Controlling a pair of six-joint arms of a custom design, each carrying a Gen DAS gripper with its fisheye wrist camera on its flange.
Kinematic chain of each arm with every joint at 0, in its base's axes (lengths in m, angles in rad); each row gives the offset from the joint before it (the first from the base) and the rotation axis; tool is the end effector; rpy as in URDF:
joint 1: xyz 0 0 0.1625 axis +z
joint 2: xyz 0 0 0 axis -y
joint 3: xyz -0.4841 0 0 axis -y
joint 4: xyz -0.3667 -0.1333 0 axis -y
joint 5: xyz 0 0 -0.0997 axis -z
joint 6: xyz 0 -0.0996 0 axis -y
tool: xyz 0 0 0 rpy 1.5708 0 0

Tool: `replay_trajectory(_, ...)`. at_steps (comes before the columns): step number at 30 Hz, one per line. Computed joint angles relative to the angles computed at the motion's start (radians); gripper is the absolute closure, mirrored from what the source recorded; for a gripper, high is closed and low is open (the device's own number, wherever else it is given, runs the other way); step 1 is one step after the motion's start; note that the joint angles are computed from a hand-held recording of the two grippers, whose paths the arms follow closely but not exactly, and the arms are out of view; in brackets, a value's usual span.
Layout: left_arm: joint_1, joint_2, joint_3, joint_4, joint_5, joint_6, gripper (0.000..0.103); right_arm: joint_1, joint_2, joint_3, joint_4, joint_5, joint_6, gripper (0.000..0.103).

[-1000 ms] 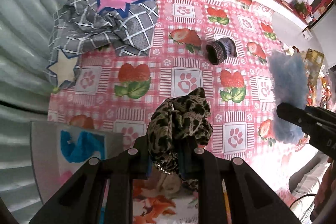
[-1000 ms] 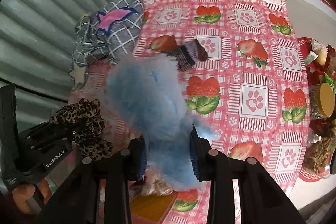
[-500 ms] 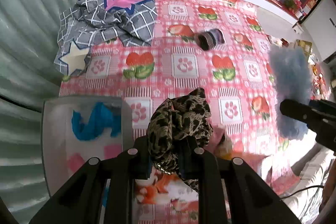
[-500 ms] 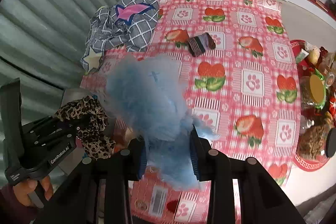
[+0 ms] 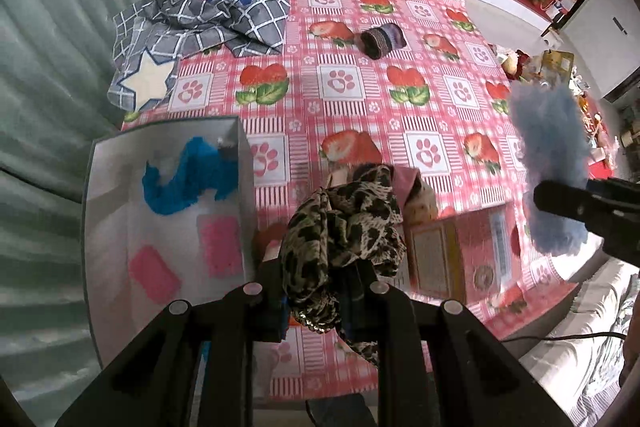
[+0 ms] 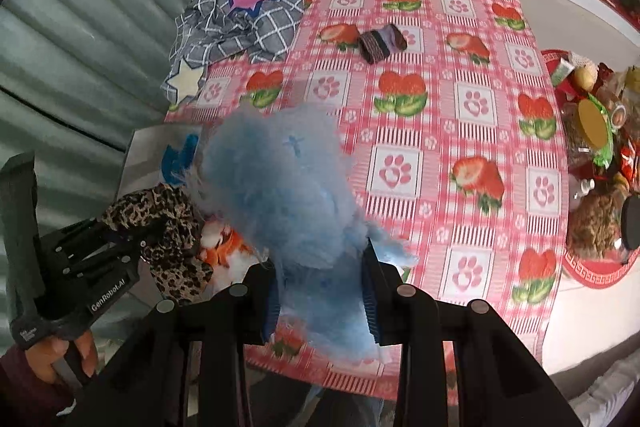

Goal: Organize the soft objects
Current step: 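Carry the leopard-print cloth over the white box while the right tool carries the fluffy toy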

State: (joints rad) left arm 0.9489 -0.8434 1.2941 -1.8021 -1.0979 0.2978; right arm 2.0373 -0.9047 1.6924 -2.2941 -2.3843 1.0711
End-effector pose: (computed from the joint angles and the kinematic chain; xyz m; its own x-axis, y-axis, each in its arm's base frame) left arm -0.2801 -0.6974 0.2561 -0.4697 0.8056 -0.3611 0.7390 0.5826 0.3385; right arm 0.3481 -0.5558 0.2085 -0.6779 0.6143 0.4040 0.3050 0.7349 -0.6057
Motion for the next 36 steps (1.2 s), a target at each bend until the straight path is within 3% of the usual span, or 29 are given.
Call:
replay_trajectory(10, 0.03, -0.082, 0.049, 0.001, 0.007, 0.003, 0.082, 0.04, 0.071, -0.05, 0.01, 0.055, -0.004, 0.068)
replay_trajectory(27, 0.112, -0.108, -0.039, 0.027, 0.094, -0.133, 0.082, 0.035, 0.275, -0.372, 0.101, 0.131, -0.277, 0.067)
replay_trajectory(36, 0.138, -0.103, -0.075, 0.029, 0.133, -0.18, 0.081, 0.027, 0.354, -0.504, 0.143, 0.166, -0.37, 0.067)
